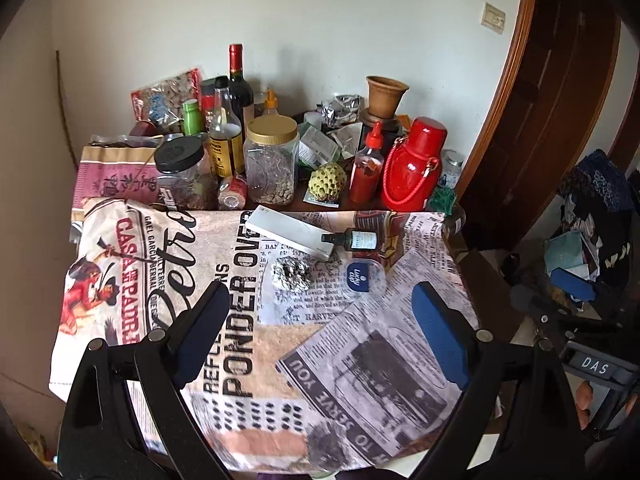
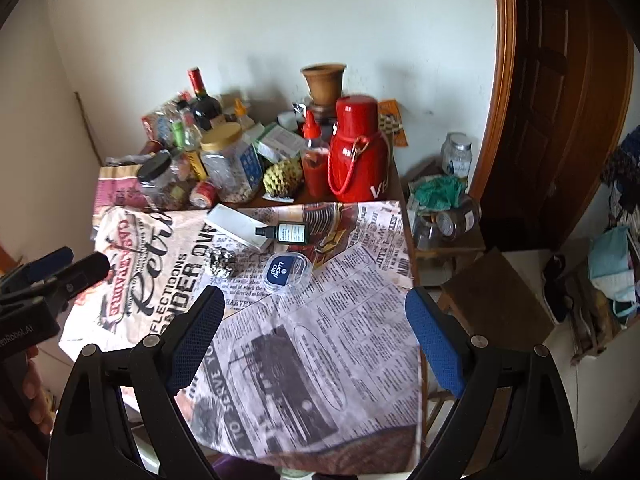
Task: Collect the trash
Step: 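Grasp the clear lucky cup container with the right tool while the left tool grasps the foil ball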
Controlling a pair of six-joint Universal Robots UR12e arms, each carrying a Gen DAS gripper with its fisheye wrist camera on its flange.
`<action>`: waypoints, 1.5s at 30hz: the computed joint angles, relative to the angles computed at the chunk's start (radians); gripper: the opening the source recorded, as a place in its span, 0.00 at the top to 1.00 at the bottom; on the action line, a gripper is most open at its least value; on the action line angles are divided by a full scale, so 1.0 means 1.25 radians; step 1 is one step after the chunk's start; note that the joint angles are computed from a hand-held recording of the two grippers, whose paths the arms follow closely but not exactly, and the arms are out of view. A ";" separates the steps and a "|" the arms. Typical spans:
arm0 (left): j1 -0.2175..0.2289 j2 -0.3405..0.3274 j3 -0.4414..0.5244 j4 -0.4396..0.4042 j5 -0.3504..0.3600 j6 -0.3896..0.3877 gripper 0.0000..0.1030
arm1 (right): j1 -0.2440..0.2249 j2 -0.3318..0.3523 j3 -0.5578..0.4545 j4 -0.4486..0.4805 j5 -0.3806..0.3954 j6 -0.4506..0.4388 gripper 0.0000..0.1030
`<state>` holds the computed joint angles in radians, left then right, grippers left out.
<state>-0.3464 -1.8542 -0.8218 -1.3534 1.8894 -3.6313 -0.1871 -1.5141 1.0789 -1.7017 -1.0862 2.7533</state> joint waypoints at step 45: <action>0.147 -0.100 -0.046 -0.079 -0.327 0.067 0.57 | 0.118 0.109 -0.007 0.026 -0.178 0.106 0.32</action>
